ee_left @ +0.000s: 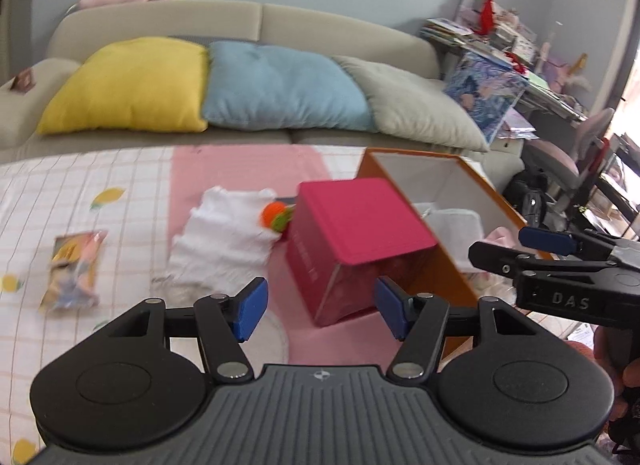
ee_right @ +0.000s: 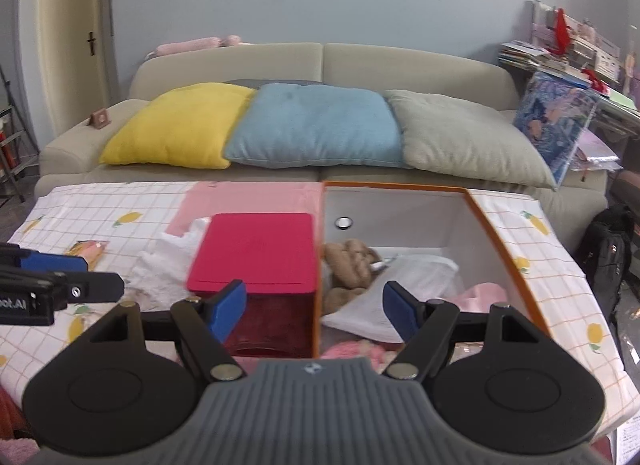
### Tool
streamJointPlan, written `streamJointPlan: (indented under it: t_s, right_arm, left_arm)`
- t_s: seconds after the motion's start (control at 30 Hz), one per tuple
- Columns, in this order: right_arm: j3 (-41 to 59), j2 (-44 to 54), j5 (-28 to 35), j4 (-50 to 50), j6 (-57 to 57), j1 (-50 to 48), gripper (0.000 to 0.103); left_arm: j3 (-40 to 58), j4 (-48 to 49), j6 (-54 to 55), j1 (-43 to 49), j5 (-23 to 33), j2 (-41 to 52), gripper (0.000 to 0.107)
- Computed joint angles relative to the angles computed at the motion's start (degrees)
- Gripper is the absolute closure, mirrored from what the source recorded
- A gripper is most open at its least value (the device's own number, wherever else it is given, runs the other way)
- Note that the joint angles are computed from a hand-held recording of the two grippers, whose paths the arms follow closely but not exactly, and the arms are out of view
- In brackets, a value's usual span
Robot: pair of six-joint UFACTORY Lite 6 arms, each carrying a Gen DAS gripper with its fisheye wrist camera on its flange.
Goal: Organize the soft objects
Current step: 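Move both tools back toward the white items on the sheet, then grasp the white knit sock-like item with the left tool and lift it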
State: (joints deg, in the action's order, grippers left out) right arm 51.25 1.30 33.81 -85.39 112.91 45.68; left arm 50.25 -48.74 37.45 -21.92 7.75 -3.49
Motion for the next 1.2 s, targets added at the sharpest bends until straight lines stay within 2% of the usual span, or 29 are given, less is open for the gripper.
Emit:
streamJointPlan:
  t_s: [0.23,0.37,0.73,0.83,0.9,1.0,1.03,1.13,1.2]
  right_arm:
    - [7.54,8.23,-3.20,-1.73,-1.67,3.09,0.029]
    - [13.99,14.25,-5.84,0.62,-6.44,3.53,0.029]
    - [30.65,29.79,-11.76,8.84,-22.41,2.84,0.032]
    - [35.12,34.10,-13.17,12.38,-28.20,2.35,0.034]
    - [38.03,37.02,-13.86,15.53,-32.95,2.23,0.040]
    - [42.38,41.42,-15.61,24.53,-44.28,1.71,0.055]
    - [44.44,43.44,-15.69,28.46,-49.07,1.65,0.057]
    - [51.41,49.76,-12.58,38.13,-59.62,1.65,0.057]
    - [56.78,54.21,-9.91,45.63,-66.58,1.12,0.066]
  left_arm:
    - [-6.24,-8.96,10.04,7.88,3.17,-4.43,0.036]
    - [-8.18,-14.01,15.24,11.53,4.34,-5.60,0.036]
    - [-7.46,-22.60,23.92,18.55,6.81,-0.18,0.036]
    - [-5.71,-19.13,21.15,19.27,6.72,3.26,0.036]
    - [-4.30,-15.58,17.58,19.30,6.32,5.91,0.036]
    - [-2.29,-14.50,16.21,19.18,5.43,9.81,0.036]
    - [-1.34,-14.94,16.86,19.21,4.96,11.33,0.036]
    - [1.52,-19.76,23.70,18.64,2.37,15.96,0.035]
    - [3.46,-24.37,30.27,18.07,0.56,18.93,0.035]
